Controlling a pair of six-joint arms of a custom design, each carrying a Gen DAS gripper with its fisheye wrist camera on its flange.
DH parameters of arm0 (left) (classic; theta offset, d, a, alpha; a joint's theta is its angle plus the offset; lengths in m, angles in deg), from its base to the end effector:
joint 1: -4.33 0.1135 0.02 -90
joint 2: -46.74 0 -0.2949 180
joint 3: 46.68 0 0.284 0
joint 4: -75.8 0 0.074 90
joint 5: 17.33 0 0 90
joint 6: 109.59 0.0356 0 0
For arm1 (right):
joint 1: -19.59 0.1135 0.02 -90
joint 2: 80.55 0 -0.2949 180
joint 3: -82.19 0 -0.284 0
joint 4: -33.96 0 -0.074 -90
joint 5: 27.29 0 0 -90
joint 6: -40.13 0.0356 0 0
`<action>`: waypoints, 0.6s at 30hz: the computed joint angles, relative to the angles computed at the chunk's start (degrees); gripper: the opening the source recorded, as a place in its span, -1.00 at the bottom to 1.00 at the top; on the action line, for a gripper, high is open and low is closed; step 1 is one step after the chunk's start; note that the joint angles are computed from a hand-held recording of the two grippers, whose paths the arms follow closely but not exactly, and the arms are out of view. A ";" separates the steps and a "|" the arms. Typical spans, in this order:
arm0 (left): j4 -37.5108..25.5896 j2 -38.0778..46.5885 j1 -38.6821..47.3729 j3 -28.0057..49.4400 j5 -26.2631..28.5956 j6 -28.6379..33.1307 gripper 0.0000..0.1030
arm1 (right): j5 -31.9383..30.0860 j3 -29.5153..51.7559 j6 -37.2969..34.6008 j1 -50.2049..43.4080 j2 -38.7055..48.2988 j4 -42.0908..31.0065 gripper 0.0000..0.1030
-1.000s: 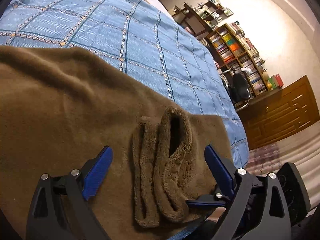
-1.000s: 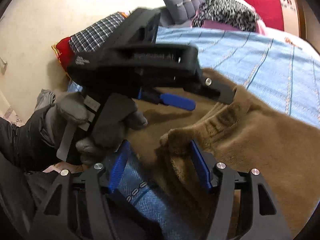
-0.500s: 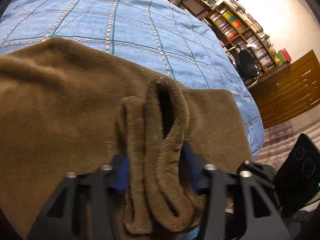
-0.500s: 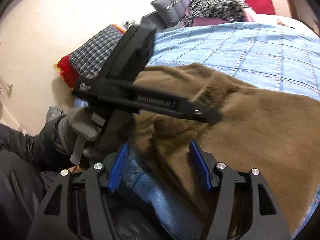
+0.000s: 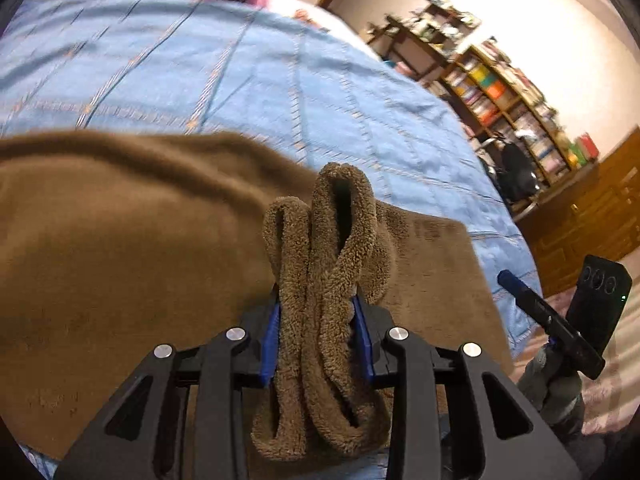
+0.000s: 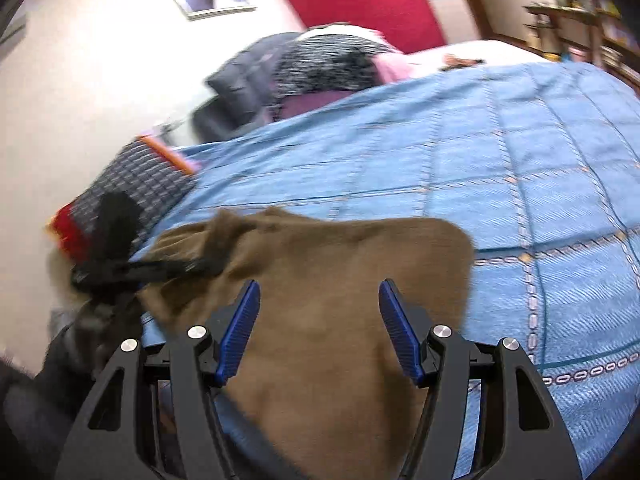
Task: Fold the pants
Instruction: 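Lay the held edge down on the pants and open both grippers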
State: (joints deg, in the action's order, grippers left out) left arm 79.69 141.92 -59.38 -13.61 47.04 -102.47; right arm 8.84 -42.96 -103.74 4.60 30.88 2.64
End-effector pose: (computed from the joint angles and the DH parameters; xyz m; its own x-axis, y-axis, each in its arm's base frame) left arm 0.1180 -0.2042 0.0660 -0.7487 -0.5045 -0.4302 -0.2859 0.8311 -0.4770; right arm 0.2853 -0.0466 0.0560 -0.6693 -0.3138 -0.6735 -0.7066 0.5491 0.4463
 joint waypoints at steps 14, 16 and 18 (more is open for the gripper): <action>-20.09 -4.81 -4.63 6.01 -12.56 -6.56 0.27 | 11.48 -7.24 10.07 8.02 5.75 26.83 0.23; -20.78 -5.23 -4.78 7.56 -13.81 -4.67 0.27 | 11.55 -7.49 10.32 8.15 5.46 26.98 0.23; -19.33 -3.76 -4.38 9.48 -13.88 -1.41 0.27 | 11.57 -7.50 10.30 8.16 5.46 27.01 0.23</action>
State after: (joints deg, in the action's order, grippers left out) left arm 60.36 138.16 -63.76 -4.13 33.16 -103.88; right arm 20.41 -50.46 -93.44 12.76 36.34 29.65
